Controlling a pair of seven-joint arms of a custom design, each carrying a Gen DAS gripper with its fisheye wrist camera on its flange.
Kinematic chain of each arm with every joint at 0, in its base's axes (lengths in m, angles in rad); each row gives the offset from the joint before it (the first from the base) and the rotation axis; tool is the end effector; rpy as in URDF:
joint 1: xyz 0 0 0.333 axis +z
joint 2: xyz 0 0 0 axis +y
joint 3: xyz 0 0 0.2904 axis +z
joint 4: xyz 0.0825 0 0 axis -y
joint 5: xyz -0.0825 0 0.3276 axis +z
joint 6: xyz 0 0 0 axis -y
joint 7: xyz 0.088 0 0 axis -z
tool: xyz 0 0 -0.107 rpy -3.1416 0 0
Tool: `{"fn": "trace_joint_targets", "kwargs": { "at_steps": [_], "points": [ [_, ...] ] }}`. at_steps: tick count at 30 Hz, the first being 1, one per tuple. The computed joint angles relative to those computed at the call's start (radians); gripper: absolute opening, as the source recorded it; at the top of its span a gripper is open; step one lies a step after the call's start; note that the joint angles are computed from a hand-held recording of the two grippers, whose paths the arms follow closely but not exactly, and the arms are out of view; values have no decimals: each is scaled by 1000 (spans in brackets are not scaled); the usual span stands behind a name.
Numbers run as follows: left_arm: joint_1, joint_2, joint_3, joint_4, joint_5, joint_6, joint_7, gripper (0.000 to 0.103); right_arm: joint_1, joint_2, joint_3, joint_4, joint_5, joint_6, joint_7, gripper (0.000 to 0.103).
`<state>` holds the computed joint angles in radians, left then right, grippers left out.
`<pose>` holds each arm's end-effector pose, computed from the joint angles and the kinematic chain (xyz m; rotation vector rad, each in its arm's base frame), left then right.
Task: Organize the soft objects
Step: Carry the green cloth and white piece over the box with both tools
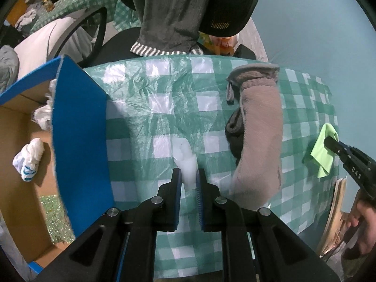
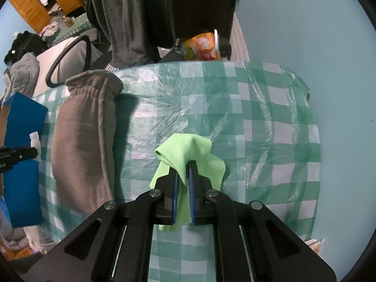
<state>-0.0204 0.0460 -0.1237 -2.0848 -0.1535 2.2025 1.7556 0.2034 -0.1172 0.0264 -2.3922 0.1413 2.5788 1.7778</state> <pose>0.5068 -0.0783 0.4153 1.9069 -2.4355 0.2252 0.4552 0.1041 0.4059 -1.9177 2.0879 -0.1245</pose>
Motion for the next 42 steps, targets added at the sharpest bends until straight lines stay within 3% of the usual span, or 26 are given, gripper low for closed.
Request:
{"fn": "trace_joint_targets", "kwargs": {
  "at_steps": [24, 42],
  "points": [
    [8, -226, 43, -107, -47, -30, 81, 12, 59, -121, 27, 80, 15, -67, -32, 8],
    [82, -294, 97, -111, -24, -43, 84, 12, 154, 12, 74, 306, 82, -98, -128, 8]
  ]
}}
